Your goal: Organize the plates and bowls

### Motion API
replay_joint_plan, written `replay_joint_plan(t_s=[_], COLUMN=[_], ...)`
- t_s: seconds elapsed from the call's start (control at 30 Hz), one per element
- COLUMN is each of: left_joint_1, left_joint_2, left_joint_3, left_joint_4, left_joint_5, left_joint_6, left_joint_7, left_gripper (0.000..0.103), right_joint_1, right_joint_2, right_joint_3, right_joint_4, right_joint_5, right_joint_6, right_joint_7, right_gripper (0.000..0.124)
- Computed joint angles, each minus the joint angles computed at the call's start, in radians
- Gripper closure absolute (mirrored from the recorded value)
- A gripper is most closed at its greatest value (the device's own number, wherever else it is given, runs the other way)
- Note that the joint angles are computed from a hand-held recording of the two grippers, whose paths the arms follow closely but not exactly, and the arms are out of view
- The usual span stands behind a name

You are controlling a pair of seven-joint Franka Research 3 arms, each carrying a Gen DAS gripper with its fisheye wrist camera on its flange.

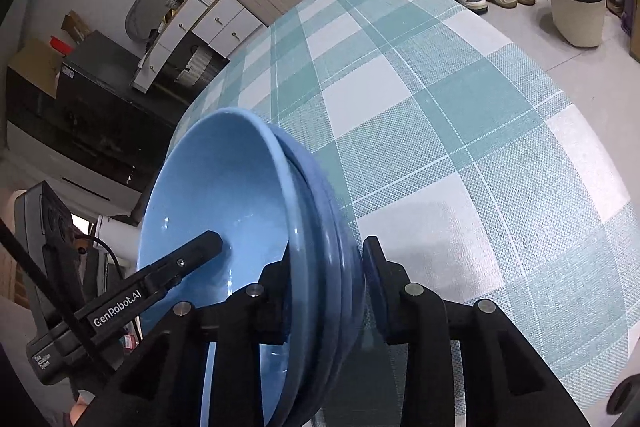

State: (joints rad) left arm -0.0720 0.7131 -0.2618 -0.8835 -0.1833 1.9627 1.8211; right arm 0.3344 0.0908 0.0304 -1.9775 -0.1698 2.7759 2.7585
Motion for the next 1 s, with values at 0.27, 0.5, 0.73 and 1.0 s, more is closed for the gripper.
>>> replay_joint_plan(t_s=[0.27,0.5,0.73,1.0], left_joint_1=[0.009,0.004,-0.018,-0.012], left_joint_2=[-0.058,-0.043,0.054,0.024], left_joint_3=[0.002,0.003,0.009,0.01], left_joint_4=[-0.094,-0.078,0.083,0.05], left_joint_5=[0.006,0.018,0.03,0.028], left_joint_6=[0.071,0.054,-0.073,-0.077], left_joint_7=[0.016,0.019,-0.011,-0.004], left_gripper=[0.077,0.077,0.077,0.079], right_joint_1=[0.005,-0.002,-0.027,-0.019], right_joint_2=[-0.005,0.001,0.074,0.084], right_joint_3=[0.001,0.01,0.025,0.017], right_joint_4=[0.003,0.017,0.126,0.151], right_joint_5=[-0.033,-0.006,0.24,0.307], right_joint_6=[-0.019,-0.05,-0.161,-0.2], right_joint_7=[0.03,-0.001,-0.252,-0.314], right_gripper=[0.105,0.108,0.104,0.105])
